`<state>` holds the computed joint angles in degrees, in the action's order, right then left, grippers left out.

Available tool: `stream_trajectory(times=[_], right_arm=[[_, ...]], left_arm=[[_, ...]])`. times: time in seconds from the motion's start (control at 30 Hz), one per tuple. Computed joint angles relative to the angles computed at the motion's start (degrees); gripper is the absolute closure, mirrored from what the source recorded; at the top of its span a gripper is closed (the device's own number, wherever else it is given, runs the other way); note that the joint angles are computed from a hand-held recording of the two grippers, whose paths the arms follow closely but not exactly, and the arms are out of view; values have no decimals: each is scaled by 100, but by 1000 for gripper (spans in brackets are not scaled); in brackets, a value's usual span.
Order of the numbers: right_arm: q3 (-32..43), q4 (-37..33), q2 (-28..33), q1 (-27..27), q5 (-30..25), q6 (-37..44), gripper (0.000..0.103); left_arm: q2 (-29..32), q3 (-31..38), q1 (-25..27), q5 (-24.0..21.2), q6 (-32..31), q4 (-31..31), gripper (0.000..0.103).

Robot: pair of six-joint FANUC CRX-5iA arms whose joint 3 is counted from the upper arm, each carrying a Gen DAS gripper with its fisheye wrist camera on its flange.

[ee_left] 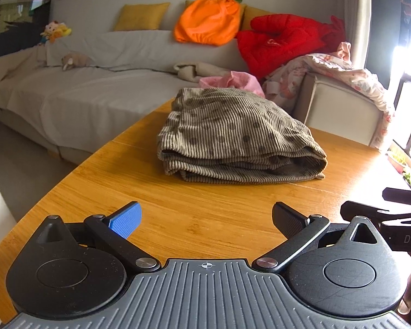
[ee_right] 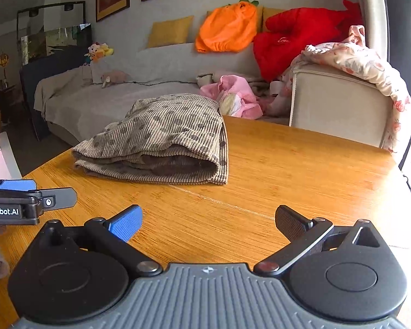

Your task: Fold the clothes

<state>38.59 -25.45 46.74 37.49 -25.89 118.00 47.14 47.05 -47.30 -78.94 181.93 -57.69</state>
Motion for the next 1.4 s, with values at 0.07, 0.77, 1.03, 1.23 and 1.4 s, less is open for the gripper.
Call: stream_trajectory(times=[0.07, 0.77, 1.03, 1.23, 1.4], right_arm=[[56, 30, 33, -4, -55, -54, 0], [181, -96, 85, -66, -209, -119, 0], [176, -132, 77, -81, -216, -164, 0], [173, -148, 74, -90, -210, -178, 0], [180, -161, 78, -97, -212, -199, 0]], left_arm=[[-2, 1, 10, 13, -8, 24, 0], [-15, -7, 75, 64, -56, 148, 0], [2, 14, 65, 48, -70, 126, 0], [46, 77, 23, 40, -276, 48, 0], [144, 248, -13, -70, -542, -7, 0]])
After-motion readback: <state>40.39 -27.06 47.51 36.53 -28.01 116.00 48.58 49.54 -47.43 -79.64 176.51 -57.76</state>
